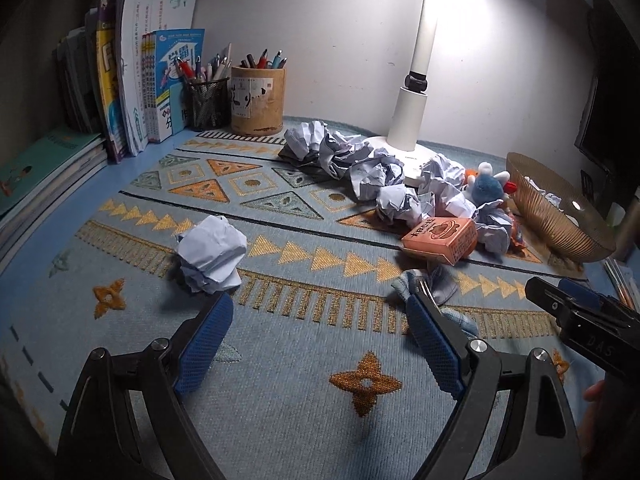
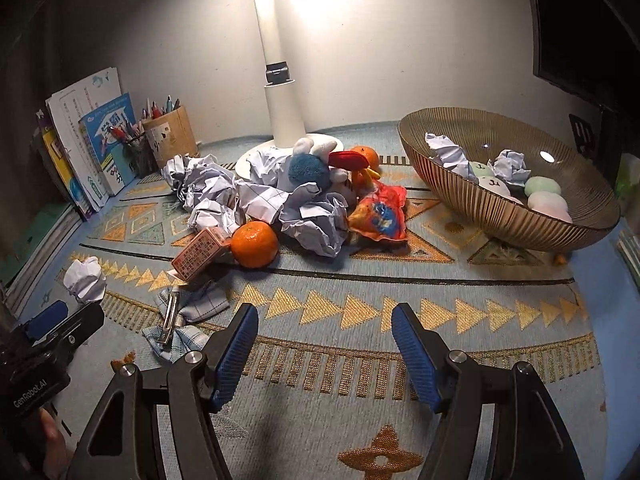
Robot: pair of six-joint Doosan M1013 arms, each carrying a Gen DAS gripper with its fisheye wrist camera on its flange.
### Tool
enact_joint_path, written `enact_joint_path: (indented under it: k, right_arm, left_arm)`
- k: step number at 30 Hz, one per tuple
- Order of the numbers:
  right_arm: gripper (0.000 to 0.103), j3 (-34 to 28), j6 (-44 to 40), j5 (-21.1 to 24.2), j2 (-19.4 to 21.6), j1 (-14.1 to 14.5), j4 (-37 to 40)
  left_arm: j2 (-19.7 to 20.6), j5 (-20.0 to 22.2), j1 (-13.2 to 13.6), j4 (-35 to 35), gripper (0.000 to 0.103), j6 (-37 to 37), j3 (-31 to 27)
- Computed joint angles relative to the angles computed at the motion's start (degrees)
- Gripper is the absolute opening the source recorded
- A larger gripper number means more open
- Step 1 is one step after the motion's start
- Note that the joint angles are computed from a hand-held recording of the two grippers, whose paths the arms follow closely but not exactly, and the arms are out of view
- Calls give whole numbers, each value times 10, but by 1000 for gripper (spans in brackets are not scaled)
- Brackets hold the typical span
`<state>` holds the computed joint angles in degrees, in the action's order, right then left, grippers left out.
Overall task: Organize objects
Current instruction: 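Move both grippers back toward the paper ball and plaid cloth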
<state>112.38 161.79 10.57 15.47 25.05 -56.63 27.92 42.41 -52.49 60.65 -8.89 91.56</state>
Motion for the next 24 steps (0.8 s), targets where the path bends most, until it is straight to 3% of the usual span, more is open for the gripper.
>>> enact_joint_path:
  k: [9, 24]
  right_arm:
    - [68, -2, 19, 15, 2, 11, -39]
    - [68, -4, 1, 18, 4, 12, -23]
  left_arm:
    - [-2, -9, 2, 2, 88, -9, 4]
    - [-5, -18, 5, 0, 88, -10, 7]
